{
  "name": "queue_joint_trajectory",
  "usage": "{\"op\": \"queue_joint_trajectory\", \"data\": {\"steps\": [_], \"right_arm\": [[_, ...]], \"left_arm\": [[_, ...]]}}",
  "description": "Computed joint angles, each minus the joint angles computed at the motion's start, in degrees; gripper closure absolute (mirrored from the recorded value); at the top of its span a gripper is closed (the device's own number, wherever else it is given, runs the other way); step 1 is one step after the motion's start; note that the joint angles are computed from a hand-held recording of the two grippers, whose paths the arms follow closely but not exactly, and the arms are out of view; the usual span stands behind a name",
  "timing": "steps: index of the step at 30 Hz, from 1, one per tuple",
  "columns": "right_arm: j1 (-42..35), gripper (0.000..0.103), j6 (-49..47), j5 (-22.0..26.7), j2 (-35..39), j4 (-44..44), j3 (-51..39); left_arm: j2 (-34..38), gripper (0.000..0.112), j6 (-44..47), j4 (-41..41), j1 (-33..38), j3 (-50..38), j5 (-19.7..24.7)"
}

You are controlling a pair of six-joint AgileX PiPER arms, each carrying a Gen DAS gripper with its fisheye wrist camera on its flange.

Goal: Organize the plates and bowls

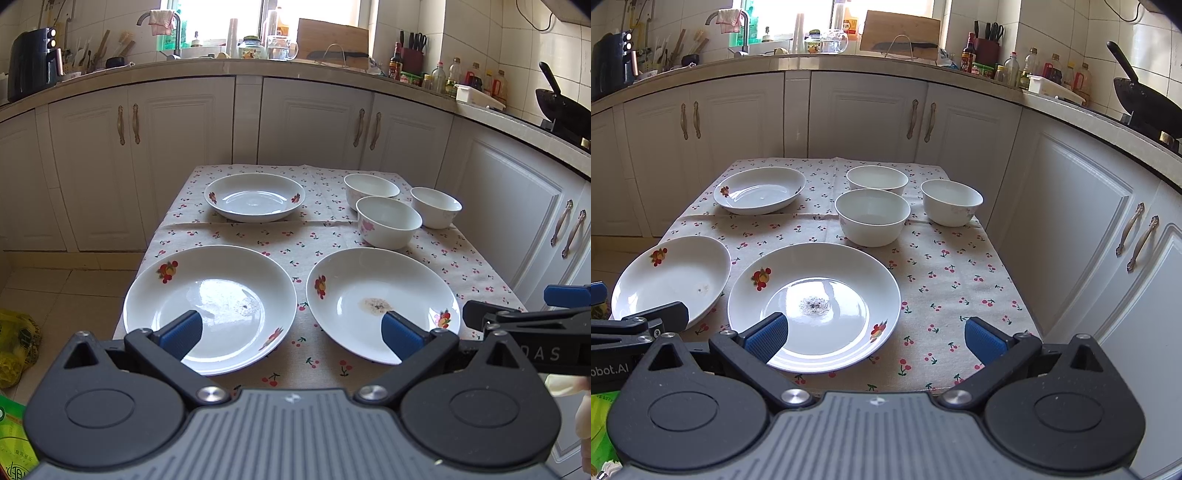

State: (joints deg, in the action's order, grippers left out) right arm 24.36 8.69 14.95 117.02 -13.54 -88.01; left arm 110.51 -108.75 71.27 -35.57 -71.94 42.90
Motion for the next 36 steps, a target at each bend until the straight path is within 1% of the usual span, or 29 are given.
{"op": "queue_joint_trajectory", "data": {"steps": [6,15,22,26,30,33,35,36], "right_arm": [[0.22,0.0,1.26,0.01,0.04,-1.26,-0.05],[0.53,0.0,2.97,0.36,0.27,-3.32,-0.61],[0.42,0.0,1.74,0.1,0.68,-2.17,-1.12],[0.0,0.0,-2.87,-0.34,1.16,2.3,-1.9],[-0.64,0.0,-10.72,0.13,2.49,10.6,-4.55],[-0.97,0.0,-13.08,1.33,3.94,13.56,-7.37],[-1.45,0.0,-16.57,2.46,5.14,17.71,-9.67],[-1.84,0.0,-19.64,3.12,5.73,21.1,-10.9]], "left_arm": [[-0.05,0.01,-0.04,0.07,0.0,0.07,-0.07],[-0.33,0.01,-1.07,1.3,0.79,1.09,-1.37],[-0.2,0.01,-1.21,2.3,1.2,1.1,-1.76],[-0.38,0.01,-1.63,3.83,1.79,1.59,-2.61],[-0.1,0.01,-1.49,5.98,2.32,1.89,-2.99],[0.04,0.01,-2.7,9.2,2.49,2.74,-2.78],[-0.08,0.01,-3.46,11.57,2.93,3.51,-3.34],[-0.1,0.01,-3.88,12.68,3.24,3.85,-3.71]]}}
